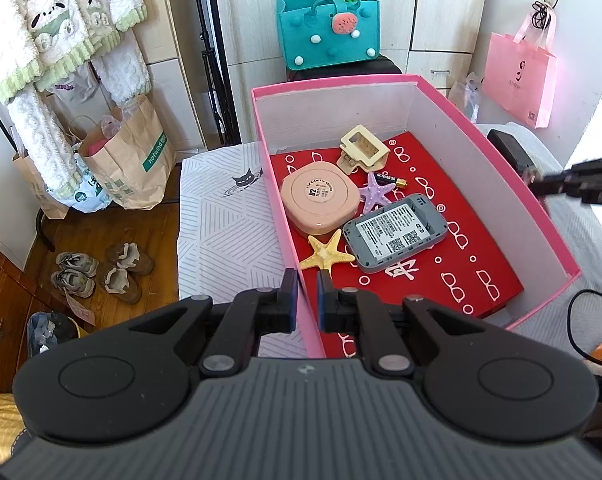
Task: Organize rigid objects
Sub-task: 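Carry the keys into the pink box and drop them onto the router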
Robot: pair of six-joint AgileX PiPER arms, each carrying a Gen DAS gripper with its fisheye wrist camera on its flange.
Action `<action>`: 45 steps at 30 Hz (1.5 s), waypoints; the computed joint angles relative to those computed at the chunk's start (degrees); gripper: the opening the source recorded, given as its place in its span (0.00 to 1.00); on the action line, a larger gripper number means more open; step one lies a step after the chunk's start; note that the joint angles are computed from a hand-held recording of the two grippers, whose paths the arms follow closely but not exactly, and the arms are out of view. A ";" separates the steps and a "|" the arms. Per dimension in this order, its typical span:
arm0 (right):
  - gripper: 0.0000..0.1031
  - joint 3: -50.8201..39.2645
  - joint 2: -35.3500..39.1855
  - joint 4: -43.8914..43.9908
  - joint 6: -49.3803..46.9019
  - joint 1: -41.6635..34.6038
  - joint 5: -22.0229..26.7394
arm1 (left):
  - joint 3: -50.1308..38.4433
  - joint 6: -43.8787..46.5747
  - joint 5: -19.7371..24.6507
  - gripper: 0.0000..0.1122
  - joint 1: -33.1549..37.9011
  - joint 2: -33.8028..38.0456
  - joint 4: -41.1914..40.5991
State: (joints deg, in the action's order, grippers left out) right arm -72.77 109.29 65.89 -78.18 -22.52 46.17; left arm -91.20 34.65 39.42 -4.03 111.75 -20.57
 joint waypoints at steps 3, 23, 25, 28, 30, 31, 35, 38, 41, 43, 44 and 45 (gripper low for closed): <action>0.08 -1.65 -2.14 -0.35 0.82 0.06 1.92 | -1.23 -0.17 1.58 0.08 0.14 0.44 0.22; 0.08 -27.25 10.24 -9.24 17.46 14.07 15.87 | -11.03 -2.49 11.92 0.06 -1.62 3.89 8.31; 0.08 -30.05 13.13 -11.09 20.55 15.57 15.48 | -11.09 -2.79 11.92 0.06 -1.79 3.88 8.74; 0.08 -33.26 16.38 -13.49 24.33 17.02 14.91 | -11.12 -2.91 11.94 0.06 -1.89 3.84 9.00; 0.09 -34.51 17.60 -15.73 26.36 17.83 13.49 | -11.07 -2.96 11.88 0.06 -1.97 3.80 9.07; 0.09 -34.35 17.54 -17.32 27.08 18.46 11.80 | -11.00 -2.98 11.83 0.06 -1.98 3.76 9.07; 0.14 -28.71 14.10 -20.40 25.08 19.85 3.32 | -11.45 -3.77 12.17 0.06 -2.13 3.98 9.73; 0.14 -28.47 13.51 -16.14 24.78 17.28 6.57 | -12.51 -4.38 12.40 0.07 -2.54 4.90 10.75; 0.14 -22.21 8.71 -12.14 19.57 15.57 2.87 | -15.14 -5.57 14.09 0.07 -2.74 6.77 11.45; 0.15 -18.67 5.81 -8.78 16.03 13.74 2.57 | -15.41 -5.74 14.08 0.07 -2.89 6.97 11.90; 0.15 -16.78 4.32 -7.05 14.28 12.70 2.31 | -15.17 -5.71 13.81 0.07 -2.96 6.86 12.05; 0.17 -14.78 2.80 -5.52 12.54 11.65 1.84 | -14.69 -5.56 13.34 0.07 -3.04 6.71 12.16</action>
